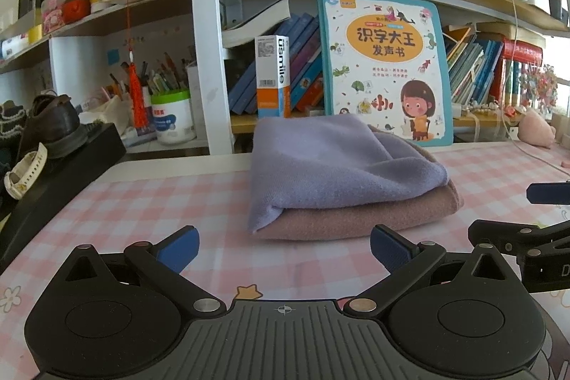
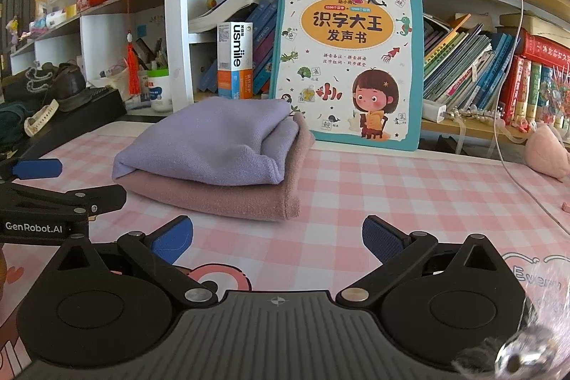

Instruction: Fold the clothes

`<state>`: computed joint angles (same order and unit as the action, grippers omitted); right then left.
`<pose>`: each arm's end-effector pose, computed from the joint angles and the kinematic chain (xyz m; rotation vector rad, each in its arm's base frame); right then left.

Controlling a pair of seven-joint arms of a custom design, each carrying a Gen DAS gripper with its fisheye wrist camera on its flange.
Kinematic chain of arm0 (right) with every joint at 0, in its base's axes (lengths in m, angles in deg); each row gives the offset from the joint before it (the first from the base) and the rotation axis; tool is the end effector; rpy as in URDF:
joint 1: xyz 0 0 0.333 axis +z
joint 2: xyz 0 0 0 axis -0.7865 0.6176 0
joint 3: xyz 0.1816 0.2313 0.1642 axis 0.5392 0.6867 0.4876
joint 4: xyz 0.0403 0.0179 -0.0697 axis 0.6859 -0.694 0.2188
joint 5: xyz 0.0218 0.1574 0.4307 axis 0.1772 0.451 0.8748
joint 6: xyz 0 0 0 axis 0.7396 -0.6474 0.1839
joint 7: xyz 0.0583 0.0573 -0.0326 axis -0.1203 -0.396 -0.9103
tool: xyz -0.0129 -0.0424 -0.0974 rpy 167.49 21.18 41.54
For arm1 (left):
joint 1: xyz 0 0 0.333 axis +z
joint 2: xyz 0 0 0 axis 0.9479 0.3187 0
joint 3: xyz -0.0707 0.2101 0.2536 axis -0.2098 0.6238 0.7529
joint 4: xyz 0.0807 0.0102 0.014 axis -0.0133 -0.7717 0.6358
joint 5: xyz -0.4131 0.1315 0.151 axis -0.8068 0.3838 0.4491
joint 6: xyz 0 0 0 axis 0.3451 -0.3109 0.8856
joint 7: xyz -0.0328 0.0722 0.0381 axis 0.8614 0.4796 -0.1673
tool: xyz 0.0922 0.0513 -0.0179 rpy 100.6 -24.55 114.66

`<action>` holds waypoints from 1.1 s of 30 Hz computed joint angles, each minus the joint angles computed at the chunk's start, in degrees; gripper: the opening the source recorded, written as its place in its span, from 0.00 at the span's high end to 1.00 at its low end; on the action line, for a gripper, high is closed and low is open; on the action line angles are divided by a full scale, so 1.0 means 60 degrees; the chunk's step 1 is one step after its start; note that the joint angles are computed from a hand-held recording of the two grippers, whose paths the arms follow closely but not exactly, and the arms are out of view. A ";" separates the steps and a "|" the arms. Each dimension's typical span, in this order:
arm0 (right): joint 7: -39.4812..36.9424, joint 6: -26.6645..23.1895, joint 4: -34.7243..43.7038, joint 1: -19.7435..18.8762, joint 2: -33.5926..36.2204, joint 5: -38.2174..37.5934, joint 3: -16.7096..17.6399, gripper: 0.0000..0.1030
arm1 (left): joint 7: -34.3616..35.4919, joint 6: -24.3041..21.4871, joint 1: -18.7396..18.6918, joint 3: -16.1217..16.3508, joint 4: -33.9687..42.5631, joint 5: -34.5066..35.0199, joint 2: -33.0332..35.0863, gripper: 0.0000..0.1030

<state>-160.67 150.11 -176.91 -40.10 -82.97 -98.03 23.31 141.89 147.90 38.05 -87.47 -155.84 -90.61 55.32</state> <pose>0.4497 0.2065 0.4388 -1.3857 1.6868 -1.0474 0.5397 -0.4006 0.4381 -1.0911 1.9477 -1.2073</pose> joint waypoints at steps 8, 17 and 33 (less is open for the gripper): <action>0.0016 0.0017 0.0010 0.0006 0.0010 -0.0024 -0.0009 0.01 | 0.0375 -0.0002 -0.0118 0.0072 0.0100 -0.0346 0.0032 0.00; -0.0008 0.0028 0.0034 0.0024 0.0034 -0.0010 -0.0010 0.01 | 0.0668 -0.0070 -0.0157 0.0088 0.0193 -0.0679 0.0049 0.00; -0.0069 0.0063 0.0039 0.0017 0.0043 0.0049 -0.0010 0.01 | 0.0474 -0.0165 -0.0071 0.0037 0.0170 -0.0535 0.0028 0.00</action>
<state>-161.08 150.48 -176.67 -40.00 -82.71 -97.74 23.26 144.73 146.91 37.63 -87.25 -154.82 -93.83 55.49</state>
